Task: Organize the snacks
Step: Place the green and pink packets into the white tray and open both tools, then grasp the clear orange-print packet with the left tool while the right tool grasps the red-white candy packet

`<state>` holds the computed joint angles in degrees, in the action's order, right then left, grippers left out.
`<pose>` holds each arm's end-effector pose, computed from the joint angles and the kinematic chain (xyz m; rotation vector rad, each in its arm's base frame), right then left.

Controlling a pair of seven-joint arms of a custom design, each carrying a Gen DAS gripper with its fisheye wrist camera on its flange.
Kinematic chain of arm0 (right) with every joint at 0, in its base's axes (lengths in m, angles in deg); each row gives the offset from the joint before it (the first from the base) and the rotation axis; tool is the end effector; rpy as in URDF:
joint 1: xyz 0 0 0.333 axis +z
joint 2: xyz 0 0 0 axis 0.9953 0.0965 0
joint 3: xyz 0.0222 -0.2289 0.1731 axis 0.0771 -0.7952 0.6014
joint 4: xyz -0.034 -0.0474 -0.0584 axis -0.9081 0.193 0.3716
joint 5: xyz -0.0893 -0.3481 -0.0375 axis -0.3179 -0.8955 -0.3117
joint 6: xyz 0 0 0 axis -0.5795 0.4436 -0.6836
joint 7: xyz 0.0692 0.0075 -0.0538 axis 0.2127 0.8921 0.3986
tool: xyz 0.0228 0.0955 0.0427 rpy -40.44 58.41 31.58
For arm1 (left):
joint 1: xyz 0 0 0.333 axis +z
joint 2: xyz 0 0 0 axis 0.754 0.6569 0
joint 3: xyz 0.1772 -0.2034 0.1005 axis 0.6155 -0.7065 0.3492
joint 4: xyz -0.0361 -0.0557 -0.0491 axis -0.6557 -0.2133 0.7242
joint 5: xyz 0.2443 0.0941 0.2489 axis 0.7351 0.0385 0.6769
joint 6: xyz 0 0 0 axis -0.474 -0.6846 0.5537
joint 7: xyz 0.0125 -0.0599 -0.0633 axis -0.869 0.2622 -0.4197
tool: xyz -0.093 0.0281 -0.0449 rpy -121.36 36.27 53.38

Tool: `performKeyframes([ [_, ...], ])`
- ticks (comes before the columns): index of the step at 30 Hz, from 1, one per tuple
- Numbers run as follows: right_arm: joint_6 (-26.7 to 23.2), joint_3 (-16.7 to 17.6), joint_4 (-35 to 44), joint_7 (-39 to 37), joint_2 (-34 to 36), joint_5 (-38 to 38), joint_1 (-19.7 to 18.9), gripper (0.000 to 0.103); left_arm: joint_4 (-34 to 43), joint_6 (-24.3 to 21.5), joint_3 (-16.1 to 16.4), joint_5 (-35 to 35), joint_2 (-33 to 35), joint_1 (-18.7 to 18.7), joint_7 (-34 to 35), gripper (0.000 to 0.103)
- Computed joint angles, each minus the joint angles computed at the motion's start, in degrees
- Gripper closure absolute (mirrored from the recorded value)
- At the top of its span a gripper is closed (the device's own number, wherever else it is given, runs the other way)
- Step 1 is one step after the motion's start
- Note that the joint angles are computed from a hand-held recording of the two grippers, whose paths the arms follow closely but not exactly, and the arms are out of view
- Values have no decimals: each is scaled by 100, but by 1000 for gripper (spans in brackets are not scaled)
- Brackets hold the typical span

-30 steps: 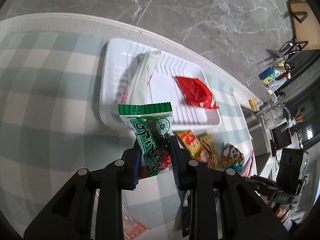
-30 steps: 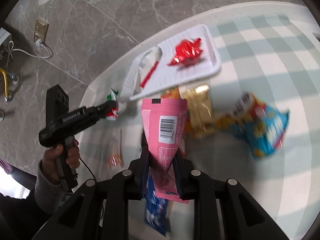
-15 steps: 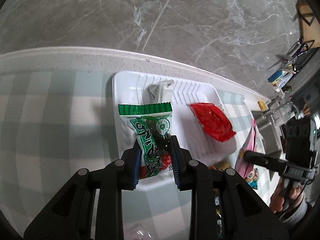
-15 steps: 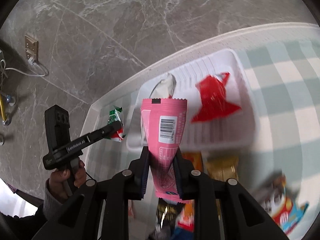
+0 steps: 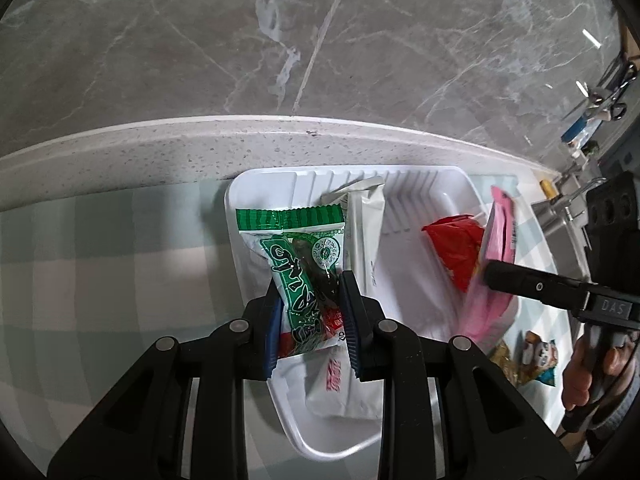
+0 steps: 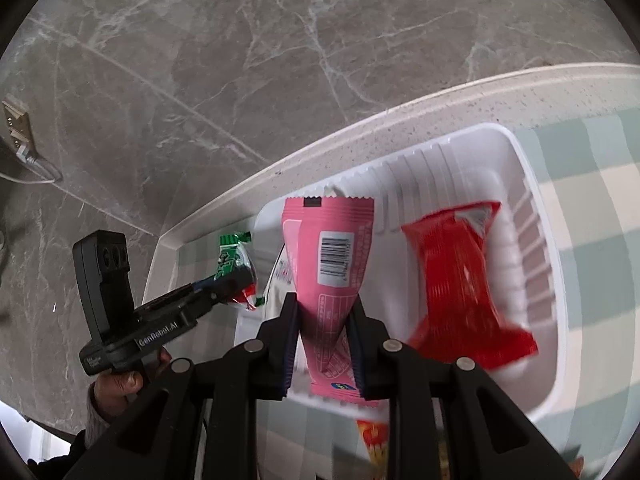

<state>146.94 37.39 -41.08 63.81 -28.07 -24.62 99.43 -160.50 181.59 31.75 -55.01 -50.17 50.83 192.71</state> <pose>0.5848 0.2596 0.3390 -1.6814 1.9433 0.5641 0.5972 -0.1512 0.3556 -1.8984 2.2647 -0.8577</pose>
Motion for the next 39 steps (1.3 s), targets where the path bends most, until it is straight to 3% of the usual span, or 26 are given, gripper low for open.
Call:
performKeyframes([
  [2, -61, -72, 152, 116, 82, -271, 82, 74, 160, 13, 103, 200, 155, -100, -179, 74],
  [6, 39, -139, 142, 213, 61, -712, 207, 58, 293, 65, 135, 481, 322, -132, -459, 66],
  [15, 350, -56, -583, -217, -651, -726, 244, 55, -33, 460, 29, 819, 123, -84, -817, 58],
  [23, 477, -123, -1694, -520, -1812, -500, 390, 53, -1131, 744, -209, -216, -942, 49, -395, 56],
  [28, 594, -217, -2429, -534, -2605, -501, 526, 49, -1974, 714, -51, -1015, -1810, -224, -12, 56],
  [39, 280, -327, -4016, 34, -4352, -1144, 676, 48, -4135, 527, 399, -1053, -3647, -1167, -836, 55],
])
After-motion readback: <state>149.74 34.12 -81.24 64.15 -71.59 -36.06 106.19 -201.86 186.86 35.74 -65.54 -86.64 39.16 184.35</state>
